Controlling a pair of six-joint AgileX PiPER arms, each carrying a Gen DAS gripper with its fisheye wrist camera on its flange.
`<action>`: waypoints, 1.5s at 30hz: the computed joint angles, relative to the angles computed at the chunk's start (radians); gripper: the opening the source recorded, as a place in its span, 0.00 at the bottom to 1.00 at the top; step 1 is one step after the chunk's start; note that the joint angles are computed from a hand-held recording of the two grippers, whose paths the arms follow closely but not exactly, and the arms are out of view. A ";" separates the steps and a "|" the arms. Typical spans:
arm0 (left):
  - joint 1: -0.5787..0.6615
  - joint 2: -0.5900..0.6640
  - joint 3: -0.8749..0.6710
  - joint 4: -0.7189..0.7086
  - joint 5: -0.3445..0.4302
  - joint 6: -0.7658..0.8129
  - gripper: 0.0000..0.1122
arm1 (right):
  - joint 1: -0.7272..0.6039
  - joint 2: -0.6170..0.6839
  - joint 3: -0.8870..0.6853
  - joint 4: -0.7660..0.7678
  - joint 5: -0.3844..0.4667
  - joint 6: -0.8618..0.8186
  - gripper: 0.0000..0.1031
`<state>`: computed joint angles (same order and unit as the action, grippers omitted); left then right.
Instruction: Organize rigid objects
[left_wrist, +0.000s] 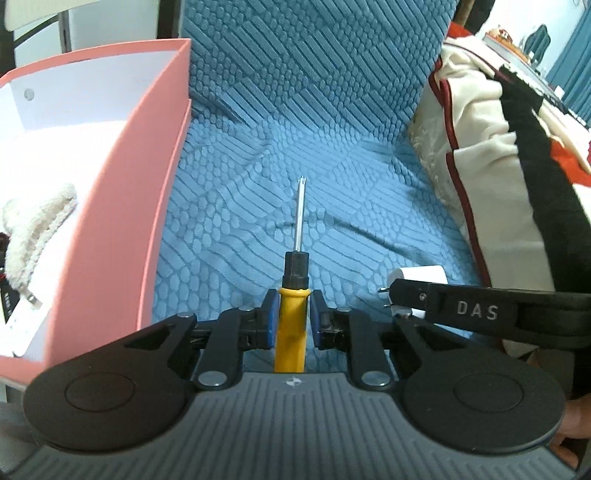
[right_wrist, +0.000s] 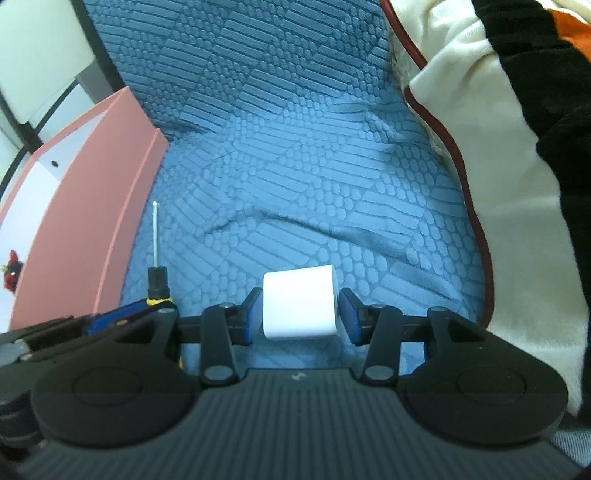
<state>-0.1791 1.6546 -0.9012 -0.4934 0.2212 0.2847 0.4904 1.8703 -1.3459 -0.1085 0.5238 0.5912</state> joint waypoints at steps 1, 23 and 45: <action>0.009 -0.008 0.006 -0.038 0.005 0.033 0.18 | 0.005 -0.007 0.001 -0.014 0.003 0.011 0.46; 0.216 -0.231 -0.201 0.011 0.352 0.062 0.17 | 0.103 -0.102 -0.209 -0.080 0.157 0.040 0.46; 0.527 -0.259 -0.235 -0.180 0.490 0.292 0.05 | 0.191 0.081 -0.587 -0.040 0.293 -0.036 0.45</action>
